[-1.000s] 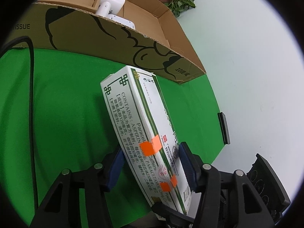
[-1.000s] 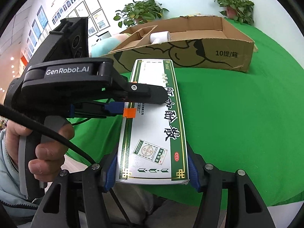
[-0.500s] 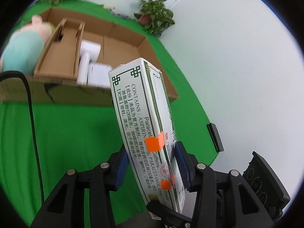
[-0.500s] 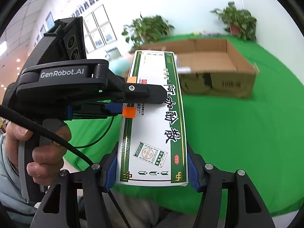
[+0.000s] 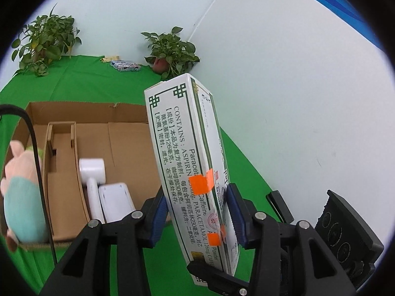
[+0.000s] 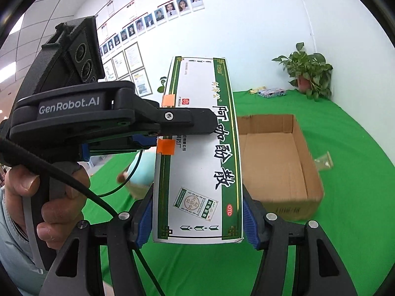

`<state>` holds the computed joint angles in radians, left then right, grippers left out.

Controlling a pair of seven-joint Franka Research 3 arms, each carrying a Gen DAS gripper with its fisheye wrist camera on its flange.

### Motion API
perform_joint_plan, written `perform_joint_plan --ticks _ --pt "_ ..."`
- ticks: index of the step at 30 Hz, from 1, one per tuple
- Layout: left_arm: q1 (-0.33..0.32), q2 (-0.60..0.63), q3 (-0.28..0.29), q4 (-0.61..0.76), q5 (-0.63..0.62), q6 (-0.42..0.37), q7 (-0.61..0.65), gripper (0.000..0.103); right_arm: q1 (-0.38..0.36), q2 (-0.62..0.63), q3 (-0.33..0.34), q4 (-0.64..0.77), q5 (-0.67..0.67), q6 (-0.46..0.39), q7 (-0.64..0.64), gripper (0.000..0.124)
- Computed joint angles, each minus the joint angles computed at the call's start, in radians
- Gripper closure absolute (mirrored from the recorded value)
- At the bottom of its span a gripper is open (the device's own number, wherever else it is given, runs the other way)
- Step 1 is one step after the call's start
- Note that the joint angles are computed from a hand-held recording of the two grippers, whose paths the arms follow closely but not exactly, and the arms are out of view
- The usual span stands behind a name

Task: Organize objects
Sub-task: 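Lift the medicine box with the right gripper and carry it over the box, then lower the medicine box beside the stand and open the right gripper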

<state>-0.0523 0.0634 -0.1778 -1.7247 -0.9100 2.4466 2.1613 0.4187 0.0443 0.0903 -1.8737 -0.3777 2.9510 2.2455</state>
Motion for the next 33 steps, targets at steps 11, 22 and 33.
perform_joint_plan --ticks 11,22,33 --pt "0.03 0.3 -0.071 0.38 0.269 -0.129 -0.184 0.061 -0.065 0.237 0.005 0.366 0.54 -0.268 -0.461 0.066" --pt "0.049 0.639 -0.139 0.734 0.413 -0.337 -0.392 0.061 -0.114 0.458 -0.014 0.629 0.659 -0.534 -0.487 0.065" --pt "0.047 0.756 -0.158 0.843 0.469 -0.442 -0.463 0.064 -0.114 0.652 -0.025 0.907 0.634 -0.788 -0.475 0.058"
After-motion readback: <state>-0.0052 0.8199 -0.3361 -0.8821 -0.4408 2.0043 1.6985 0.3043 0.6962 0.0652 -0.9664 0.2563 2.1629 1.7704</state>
